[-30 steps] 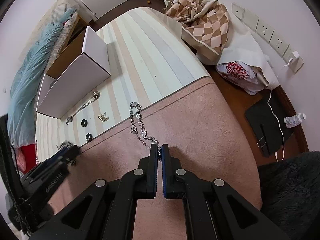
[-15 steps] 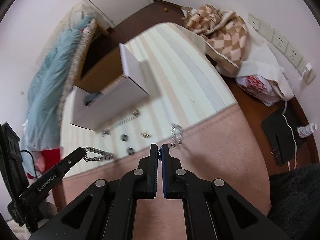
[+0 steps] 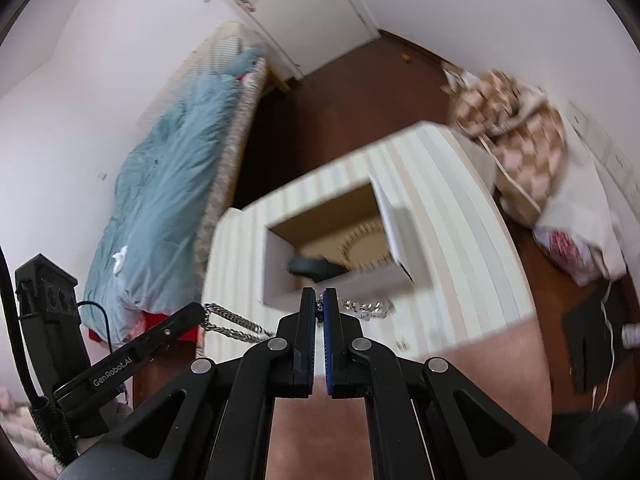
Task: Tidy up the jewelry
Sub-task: 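Carry both chains over the white box and open both grippers inside it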
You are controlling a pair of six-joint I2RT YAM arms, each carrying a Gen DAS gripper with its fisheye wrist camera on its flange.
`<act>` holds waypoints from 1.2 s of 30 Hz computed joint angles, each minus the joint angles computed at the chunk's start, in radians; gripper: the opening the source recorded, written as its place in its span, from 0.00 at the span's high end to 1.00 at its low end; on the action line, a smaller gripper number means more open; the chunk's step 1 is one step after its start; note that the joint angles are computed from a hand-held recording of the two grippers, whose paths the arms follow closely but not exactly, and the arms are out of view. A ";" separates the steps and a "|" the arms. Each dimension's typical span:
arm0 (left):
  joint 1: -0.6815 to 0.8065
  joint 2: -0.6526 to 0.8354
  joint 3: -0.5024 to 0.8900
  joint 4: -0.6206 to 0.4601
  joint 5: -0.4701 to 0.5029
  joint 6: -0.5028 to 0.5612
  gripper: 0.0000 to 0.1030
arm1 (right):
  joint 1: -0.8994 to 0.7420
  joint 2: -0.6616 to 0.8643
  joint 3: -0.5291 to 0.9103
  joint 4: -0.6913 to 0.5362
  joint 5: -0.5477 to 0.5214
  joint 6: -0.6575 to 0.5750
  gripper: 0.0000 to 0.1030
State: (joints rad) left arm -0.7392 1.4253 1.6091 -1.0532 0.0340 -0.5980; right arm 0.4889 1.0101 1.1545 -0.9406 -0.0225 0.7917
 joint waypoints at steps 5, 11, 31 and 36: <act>0.068 0.147 0.225 -0.039 0.033 0.082 0.99 | -0.084 0.169 0.157 0.021 -0.046 -0.120 0.96; 0.149 0.354 0.422 -0.077 0.104 0.156 0.99 | -0.164 0.390 0.295 0.036 -0.127 -0.216 0.97; 0.198 0.642 0.677 -0.270 -0.042 0.171 0.09 | -0.229 0.796 0.554 -0.115 -0.152 -0.371 0.40; 0.187 0.561 0.571 -0.241 -0.144 0.171 0.09 | -0.184 0.741 0.538 -0.180 0.007 -0.401 0.25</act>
